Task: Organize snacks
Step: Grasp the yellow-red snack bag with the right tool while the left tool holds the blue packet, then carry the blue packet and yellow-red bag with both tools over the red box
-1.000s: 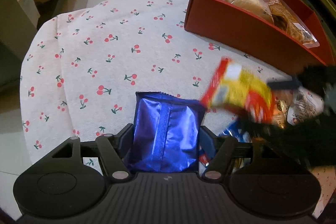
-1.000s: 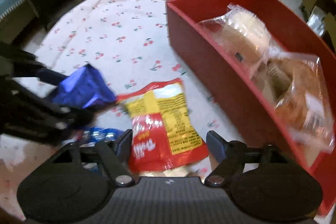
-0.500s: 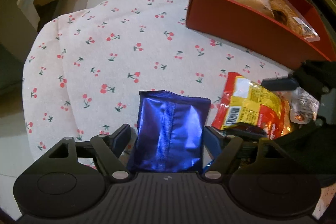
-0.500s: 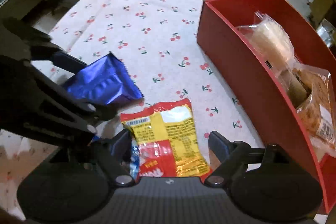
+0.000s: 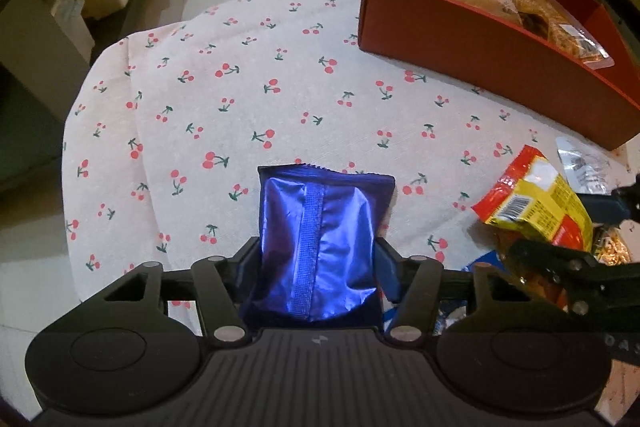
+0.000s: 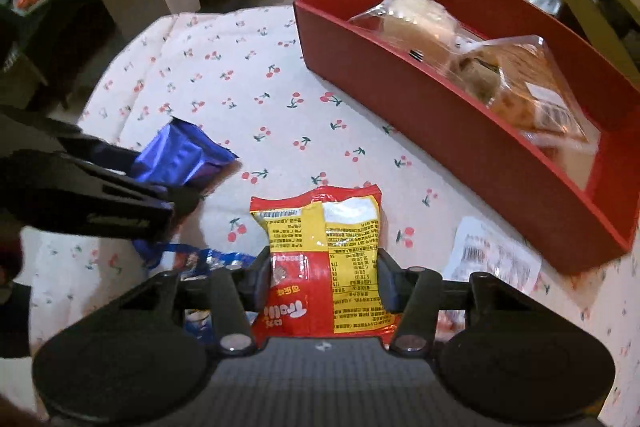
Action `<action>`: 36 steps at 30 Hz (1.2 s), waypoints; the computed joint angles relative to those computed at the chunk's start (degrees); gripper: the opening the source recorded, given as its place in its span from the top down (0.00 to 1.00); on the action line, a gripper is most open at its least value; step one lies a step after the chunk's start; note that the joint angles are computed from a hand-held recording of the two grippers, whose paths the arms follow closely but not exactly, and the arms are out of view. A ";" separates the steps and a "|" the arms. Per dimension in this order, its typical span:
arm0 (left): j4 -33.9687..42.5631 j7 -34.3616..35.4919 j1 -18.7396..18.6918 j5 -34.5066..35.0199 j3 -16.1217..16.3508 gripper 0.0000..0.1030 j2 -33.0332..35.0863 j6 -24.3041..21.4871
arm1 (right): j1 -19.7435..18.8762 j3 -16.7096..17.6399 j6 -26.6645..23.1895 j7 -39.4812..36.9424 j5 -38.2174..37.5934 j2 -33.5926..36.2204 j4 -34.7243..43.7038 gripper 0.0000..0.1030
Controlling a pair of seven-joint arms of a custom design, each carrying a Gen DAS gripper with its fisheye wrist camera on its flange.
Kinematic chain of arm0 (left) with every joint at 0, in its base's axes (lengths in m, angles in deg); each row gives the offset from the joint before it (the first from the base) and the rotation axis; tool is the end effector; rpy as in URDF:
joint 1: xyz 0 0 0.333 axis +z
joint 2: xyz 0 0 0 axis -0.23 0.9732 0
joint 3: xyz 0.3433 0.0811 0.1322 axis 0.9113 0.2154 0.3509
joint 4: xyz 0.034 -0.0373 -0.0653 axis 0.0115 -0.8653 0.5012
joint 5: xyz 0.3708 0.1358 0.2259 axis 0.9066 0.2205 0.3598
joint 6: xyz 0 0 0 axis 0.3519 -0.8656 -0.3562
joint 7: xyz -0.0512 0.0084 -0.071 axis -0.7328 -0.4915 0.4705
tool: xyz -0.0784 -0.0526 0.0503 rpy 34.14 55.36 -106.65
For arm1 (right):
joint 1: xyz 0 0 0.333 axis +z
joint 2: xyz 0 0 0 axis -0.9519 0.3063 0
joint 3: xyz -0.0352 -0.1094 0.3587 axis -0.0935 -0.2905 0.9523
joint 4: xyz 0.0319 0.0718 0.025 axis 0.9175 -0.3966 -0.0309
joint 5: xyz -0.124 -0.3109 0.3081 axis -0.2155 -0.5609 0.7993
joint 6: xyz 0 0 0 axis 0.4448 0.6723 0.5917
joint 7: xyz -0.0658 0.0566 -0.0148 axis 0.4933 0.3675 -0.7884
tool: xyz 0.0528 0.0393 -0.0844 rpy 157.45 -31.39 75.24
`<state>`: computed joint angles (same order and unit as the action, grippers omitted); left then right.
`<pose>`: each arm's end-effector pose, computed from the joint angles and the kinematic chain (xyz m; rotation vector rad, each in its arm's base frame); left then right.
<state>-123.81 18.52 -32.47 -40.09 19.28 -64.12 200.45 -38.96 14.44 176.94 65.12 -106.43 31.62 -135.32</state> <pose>0.5370 -0.3412 0.4153 -1.7162 2.3073 -0.4085 0.5081 0.4690 0.4003 -2.0546 1.6704 -0.2819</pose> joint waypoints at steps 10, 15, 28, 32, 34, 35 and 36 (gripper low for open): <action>-1.99 0.82 0.13 -3.53 -1.19 0.37 -2.91 3.59 | 1.54 -1.92 2.17 14.33 -9.39 -4.32 -3.74 0.50; -1.31 1.03 -0.20 -4.16 -1.69 0.37 -2.88 5.38 | 1.22 -2.05 0.99 21.16 -14.86 -5.60 -4.43 0.50; 2.39 -1.91 -2.56 -0.60 -1.31 0.37 -0.54 8.08 | -1.17 -1.85 -0.49 34.80 -25.69 -7.78 -5.03 0.50; 3.61 -3.33 -3.18 1.09 -1.01 0.37 0.19 8.58 | -1.98 -1.88 -0.62 38.90 -28.28 -8.31 -4.94 0.50; 4.26 -5.00 -3.74 3.09 -0.69 0.37 0.55 8.72 | -2.25 -1.82 -1.15 40.88 -29.71 -8.46 -4.69 0.50; 4.67 -5.64 -3.96 3.93 -0.56 0.37 0.79 8.81 | -2.37 -1.74 -1.56 41.41 -30.26 -8.46 -4.47 0.50; 5.10 -6.13 -4.15 4.61 -0.45 0.37 1.03 8.95 | -2.46 -1.72 -1.88 42.27 -30.96 -8.46 -4.27 0.50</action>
